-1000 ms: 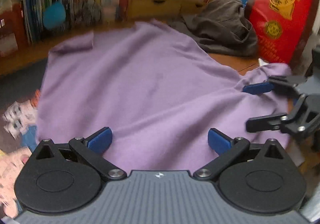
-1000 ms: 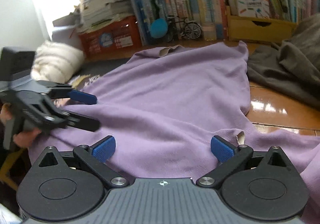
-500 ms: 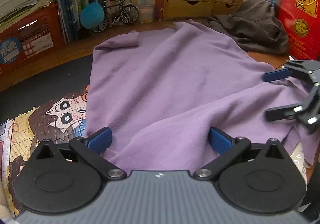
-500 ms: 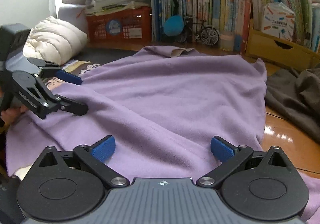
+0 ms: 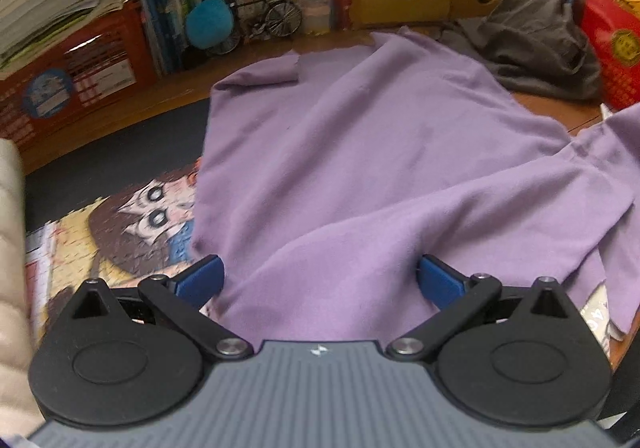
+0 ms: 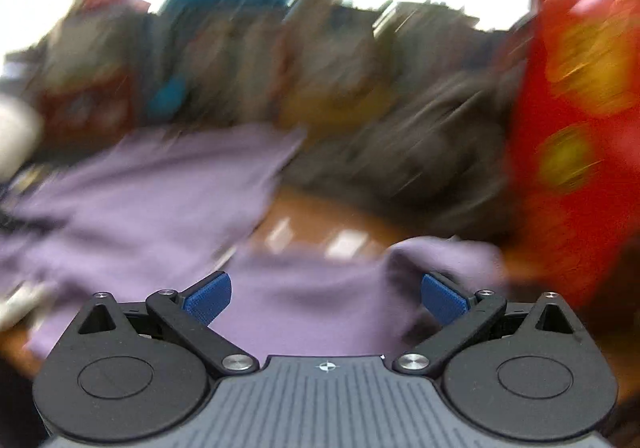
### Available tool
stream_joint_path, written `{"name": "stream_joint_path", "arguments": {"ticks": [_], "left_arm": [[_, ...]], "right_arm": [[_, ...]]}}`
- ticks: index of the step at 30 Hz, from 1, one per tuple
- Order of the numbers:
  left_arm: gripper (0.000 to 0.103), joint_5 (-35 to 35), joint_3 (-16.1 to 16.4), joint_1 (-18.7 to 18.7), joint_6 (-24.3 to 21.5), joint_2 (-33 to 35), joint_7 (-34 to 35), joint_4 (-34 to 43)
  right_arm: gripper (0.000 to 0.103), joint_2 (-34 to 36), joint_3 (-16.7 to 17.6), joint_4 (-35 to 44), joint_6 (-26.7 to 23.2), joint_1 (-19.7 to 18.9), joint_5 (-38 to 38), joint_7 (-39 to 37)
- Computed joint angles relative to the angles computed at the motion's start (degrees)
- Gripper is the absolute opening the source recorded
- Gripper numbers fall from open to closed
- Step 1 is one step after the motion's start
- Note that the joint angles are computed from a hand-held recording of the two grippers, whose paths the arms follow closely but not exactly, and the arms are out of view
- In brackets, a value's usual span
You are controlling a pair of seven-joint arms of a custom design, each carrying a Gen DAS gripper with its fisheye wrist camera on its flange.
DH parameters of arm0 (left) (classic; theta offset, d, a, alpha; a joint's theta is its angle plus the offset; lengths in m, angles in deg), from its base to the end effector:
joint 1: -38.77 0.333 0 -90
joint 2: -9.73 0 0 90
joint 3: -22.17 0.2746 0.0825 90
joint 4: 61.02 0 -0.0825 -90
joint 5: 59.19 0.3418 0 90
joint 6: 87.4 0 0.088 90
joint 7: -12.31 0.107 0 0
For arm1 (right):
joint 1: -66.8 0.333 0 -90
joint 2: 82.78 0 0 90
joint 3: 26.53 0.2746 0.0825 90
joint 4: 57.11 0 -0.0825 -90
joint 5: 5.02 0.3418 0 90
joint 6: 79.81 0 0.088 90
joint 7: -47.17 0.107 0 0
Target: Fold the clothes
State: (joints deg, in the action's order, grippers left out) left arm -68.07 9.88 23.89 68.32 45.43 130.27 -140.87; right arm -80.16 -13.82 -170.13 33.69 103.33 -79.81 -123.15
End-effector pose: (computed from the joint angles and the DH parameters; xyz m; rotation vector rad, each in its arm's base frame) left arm 0.6474 -0.2830 0.4159 -1.0458 2.4313 -0.9024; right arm 0.4015 0.3704 0.4617 -1.3747 1.8022 -1.3123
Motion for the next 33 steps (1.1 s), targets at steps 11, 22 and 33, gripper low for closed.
{"name": "stream_joint_path", "arguments": {"ticks": [11,22,33], "left_arm": [[0.103,-1.42,-3.53,0.12,7.13,-8.87,2.54,-12.03],[0.103,-0.24,0.53,-2.94,4.89,-6.81,-3.86,-10.49],[0.103,-6.78,-1.01,3.71,9.41,-10.99,-6.01,-19.06]], "right_arm": [[0.043,0.94,-3.11,-0.65,1.92,-2.05,8.10,-3.59],[0.010,-5.10,-2.15,-1.18,28.38,-10.89,-11.55,27.85],[0.057,27.50,1.72,32.84,48.31,-7.61,8.43,-17.18]]}}
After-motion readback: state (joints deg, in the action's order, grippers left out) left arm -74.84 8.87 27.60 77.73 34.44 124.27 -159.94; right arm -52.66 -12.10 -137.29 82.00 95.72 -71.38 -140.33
